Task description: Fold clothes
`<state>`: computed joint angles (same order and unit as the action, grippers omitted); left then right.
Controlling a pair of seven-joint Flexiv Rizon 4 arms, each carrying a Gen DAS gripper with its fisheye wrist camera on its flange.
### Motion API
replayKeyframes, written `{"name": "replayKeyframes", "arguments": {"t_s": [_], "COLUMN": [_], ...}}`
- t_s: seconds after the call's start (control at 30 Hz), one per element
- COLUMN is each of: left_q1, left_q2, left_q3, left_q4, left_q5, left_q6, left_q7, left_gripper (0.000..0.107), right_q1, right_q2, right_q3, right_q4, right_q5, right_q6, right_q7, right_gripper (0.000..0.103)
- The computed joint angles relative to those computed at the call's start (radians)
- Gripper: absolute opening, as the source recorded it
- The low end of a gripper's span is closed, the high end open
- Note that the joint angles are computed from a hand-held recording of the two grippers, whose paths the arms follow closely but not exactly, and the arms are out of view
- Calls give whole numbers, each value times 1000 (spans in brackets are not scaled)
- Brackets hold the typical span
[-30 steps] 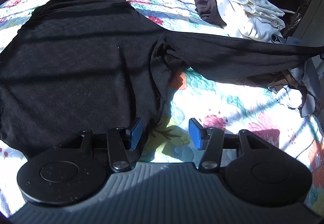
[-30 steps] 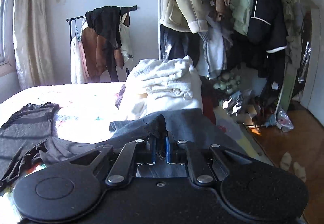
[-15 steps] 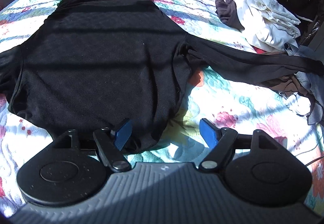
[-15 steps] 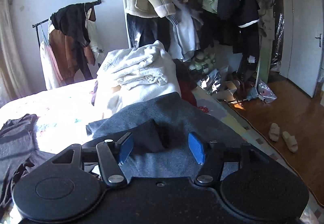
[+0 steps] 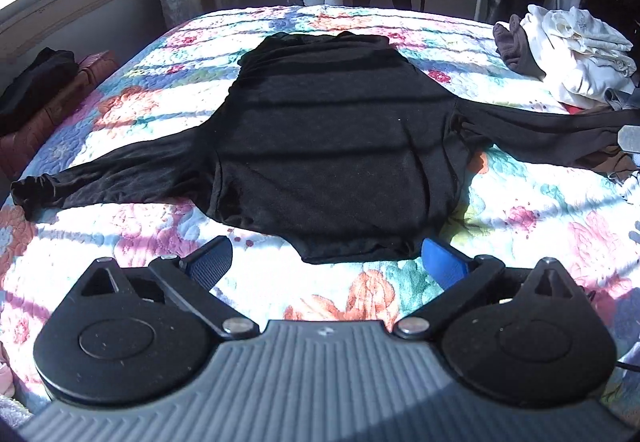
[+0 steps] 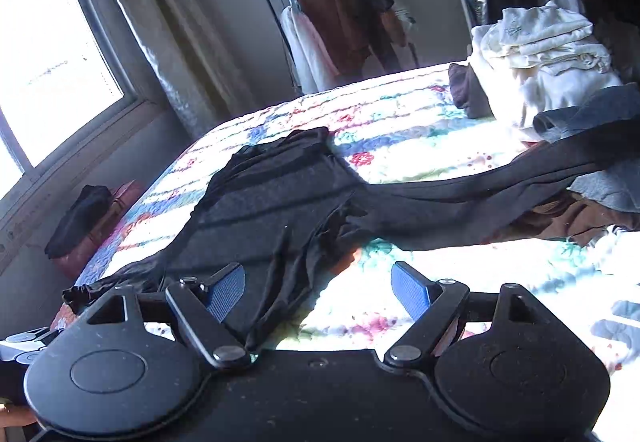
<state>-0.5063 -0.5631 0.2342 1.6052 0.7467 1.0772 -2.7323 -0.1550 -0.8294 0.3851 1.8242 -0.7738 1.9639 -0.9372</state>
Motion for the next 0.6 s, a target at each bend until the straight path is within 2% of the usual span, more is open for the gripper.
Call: {"name": "replayKeyframes", "arguments": {"t_s": [0.1, 0.17, 0.23, 0.33, 0.5, 0.6], "left_q1": [-33, -18, -4, 11, 31, 42], "left_q2": [46, 79, 104, 135, 157, 166], "left_q3": [12, -6, -22, -40, -72, -85], "left_q4": [25, 59, 82, 113, 135, 146], "left_q5": [27, 39, 49, 68, 77, 81], "left_q6": [-98, -96, -90, -75, -79, -74], "left_q7": [-18, -24, -44, -82, -106, -114], "left_gripper": [103, 103, 103, 103, 103, 103], "right_q1": [72, 132, 117, 132, 256, 298], "right_q2": [37, 64, 76, 111, 187, 214], "right_q3": [-22, -51, -4, 8, -94, -122], "right_q4": [27, 52, 66, 101, 166, 188], "right_q5": [14, 70, 66, 88, 195, 240], "right_q6": [-64, -66, -103, -121, -92, -90], "right_q7": [-23, -49, -72, -122, -204, -244], "right_gripper": [84, 84, 84, 84, 86, 86]}}
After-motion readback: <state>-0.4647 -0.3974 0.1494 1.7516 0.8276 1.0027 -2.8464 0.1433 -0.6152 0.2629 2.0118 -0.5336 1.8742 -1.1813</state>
